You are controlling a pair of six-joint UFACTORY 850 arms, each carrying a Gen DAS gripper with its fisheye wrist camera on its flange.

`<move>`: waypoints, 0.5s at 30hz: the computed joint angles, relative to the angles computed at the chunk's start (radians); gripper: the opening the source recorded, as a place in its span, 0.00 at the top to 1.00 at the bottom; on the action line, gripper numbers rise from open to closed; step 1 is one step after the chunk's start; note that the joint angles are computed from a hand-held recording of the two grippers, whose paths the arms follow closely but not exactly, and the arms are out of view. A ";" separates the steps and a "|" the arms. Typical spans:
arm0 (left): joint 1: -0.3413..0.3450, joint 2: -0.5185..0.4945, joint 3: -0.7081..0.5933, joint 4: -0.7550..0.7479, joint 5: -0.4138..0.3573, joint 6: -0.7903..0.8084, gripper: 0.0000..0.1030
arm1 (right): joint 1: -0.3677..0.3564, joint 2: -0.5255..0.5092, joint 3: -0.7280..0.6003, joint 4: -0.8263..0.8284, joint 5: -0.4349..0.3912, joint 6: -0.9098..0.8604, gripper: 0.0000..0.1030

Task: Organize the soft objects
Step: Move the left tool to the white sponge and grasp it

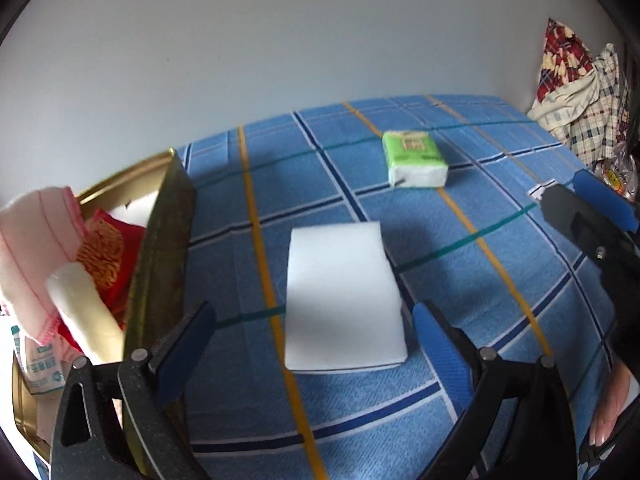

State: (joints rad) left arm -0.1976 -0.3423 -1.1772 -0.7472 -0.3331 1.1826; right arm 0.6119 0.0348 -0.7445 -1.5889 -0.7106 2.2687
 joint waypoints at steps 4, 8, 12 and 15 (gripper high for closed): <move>-0.010 -0.030 -0.024 0.090 -0.016 -0.081 0.26 | -0.005 -0.006 -0.004 -0.002 0.007 -0.001 0.34; -0.015 -0.027 -0.027 0.052 -0.039 -0.033 0.46 | -0.014 -0.009 -0.012 0.010 0.014 -0.027 0.34; -0.011 -0.015 -0.030 -0.066 -0.031 0.077 0.47 | -0.034 -0.008 -0.028 0.033 0.021 -0.066 0.34; -0.009 -0.005 -0.036 -0.198 0.007 0.194 0.47 | -0.058 -0.021 -0.057 0.058 0.038 -0.105 0.34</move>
State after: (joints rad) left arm -0.2069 -0.3469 -1.2131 -0.9449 -0.3266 1.3765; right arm 0.5541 0.0133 -0.8017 -1.5310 -0.6728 2.1634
